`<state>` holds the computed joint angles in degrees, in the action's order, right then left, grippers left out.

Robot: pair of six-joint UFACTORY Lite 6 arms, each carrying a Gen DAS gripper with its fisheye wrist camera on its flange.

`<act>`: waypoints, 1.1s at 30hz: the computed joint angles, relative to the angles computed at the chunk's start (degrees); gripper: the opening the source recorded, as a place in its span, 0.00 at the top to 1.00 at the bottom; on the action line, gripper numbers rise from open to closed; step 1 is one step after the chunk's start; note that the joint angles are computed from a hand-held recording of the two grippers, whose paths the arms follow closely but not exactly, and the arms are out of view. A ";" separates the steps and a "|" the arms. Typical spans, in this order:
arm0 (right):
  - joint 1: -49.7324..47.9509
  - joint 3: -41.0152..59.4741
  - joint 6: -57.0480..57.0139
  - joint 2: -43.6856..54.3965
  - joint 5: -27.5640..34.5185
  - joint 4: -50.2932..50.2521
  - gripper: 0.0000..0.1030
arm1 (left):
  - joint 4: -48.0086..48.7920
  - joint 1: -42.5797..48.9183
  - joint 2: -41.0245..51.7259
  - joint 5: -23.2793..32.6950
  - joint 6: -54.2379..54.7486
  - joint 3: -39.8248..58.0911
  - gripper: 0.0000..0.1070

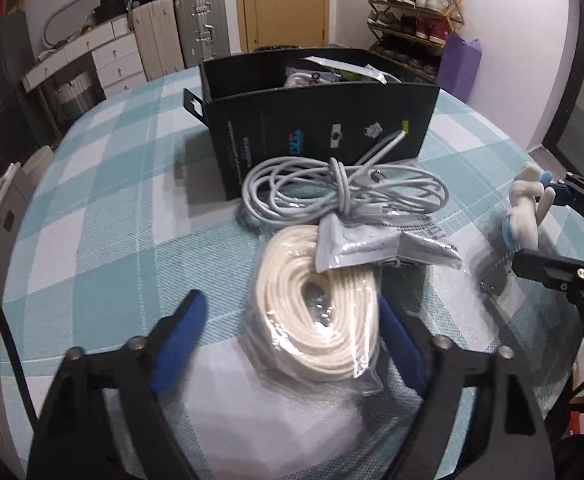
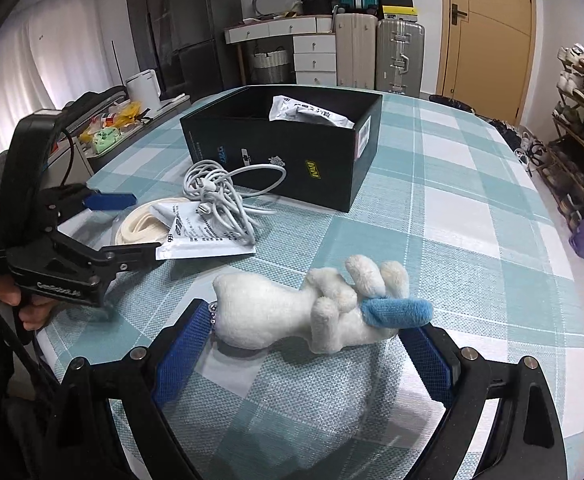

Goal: Organize soft objects
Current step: 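Grasp the white plush toy with the right gripper while the left gripper grasps the clear rope bag, then lift the plush toy and rope bag and lower both into the black box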

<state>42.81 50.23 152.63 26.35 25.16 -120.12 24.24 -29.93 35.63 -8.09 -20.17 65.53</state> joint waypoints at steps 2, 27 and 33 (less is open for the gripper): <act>-0.01 -0.10 0.40 0.03 0.16 -0.34 0.08 | 1.25 -0.13 -0.61 -1.13 -0.51 -0.90 0.46; 1.02 -2.51 1.10 -3.07 4.49 1.05 0.08 | -2.05 5.19 -12.05 -10.38 -1.25 -13.54 0.67; 1.62 -2.90 0.41 -4.74 5.86 1.92 0.08 | -0.69 5.79 -15.11 -12.11 -3.08 -14.84 0.67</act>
